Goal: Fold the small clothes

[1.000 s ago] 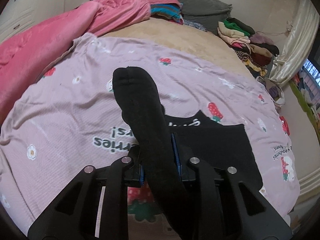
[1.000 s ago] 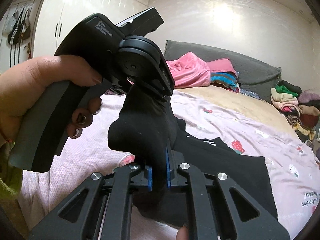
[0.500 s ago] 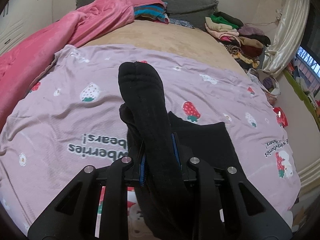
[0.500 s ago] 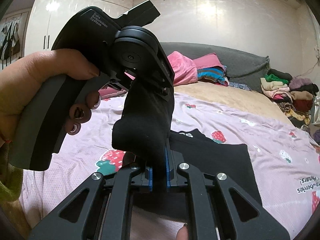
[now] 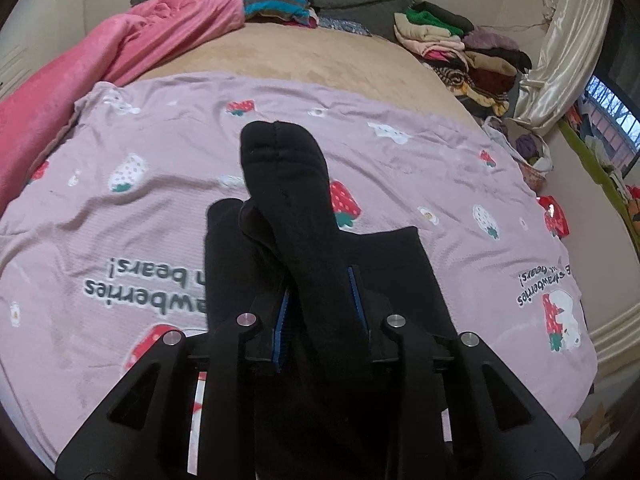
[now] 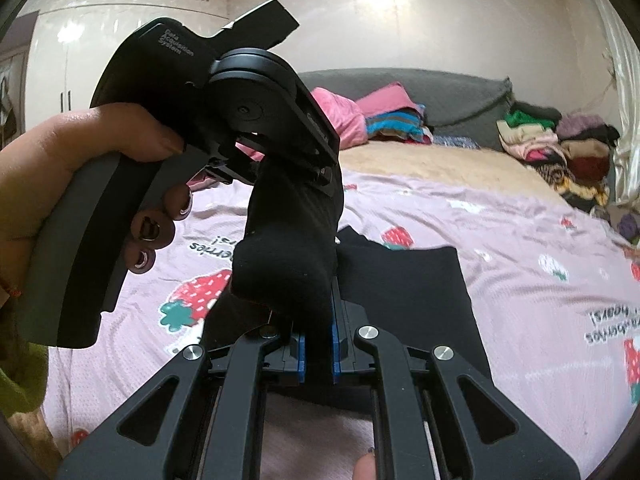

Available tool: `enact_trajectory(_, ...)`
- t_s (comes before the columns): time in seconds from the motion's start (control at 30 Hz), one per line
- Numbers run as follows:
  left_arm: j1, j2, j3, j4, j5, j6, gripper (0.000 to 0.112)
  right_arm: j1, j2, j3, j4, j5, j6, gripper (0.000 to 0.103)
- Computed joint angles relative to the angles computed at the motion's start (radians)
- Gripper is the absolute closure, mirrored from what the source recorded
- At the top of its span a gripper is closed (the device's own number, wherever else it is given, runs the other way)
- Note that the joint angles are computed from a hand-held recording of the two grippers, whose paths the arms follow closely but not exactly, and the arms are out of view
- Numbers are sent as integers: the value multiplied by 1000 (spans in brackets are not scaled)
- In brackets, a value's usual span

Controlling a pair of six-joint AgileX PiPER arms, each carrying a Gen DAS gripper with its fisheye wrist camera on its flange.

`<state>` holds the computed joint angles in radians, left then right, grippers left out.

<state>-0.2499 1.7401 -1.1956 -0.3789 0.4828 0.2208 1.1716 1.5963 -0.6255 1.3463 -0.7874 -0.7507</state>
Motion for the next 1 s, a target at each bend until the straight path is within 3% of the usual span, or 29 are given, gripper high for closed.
enact_trajectory(0.33,-106,103,-66,120,-3,-162,83,-136,-51,113,-128,147,185,95)
enact_trajectory(0.53,-148,181,-134,204,26,-260,74,-272,-76,177,-401,271,467,94)
enact_trajectory(0.73,-184,245,-216,272,76,-338,64,-382,-89,223,-693,333,764,91)
enact_trajectory(0.77,-189,256,-230,279,86,-348,59,-395,-91,226,-723,339,794,89)
enact_trajectory(0.83,-189,271,-245,251,90,-330,50,-437,-92,240,-837,357,909,86)
enact_trajectory(0.9,-178,271,-241,163,80,-264,33,-469,-92,250,-923,371,996,83)
enact_trajectory(1.0,-157,257,-219,29,61,-156,28,-532,-89,268,-1131,379,1189,81)
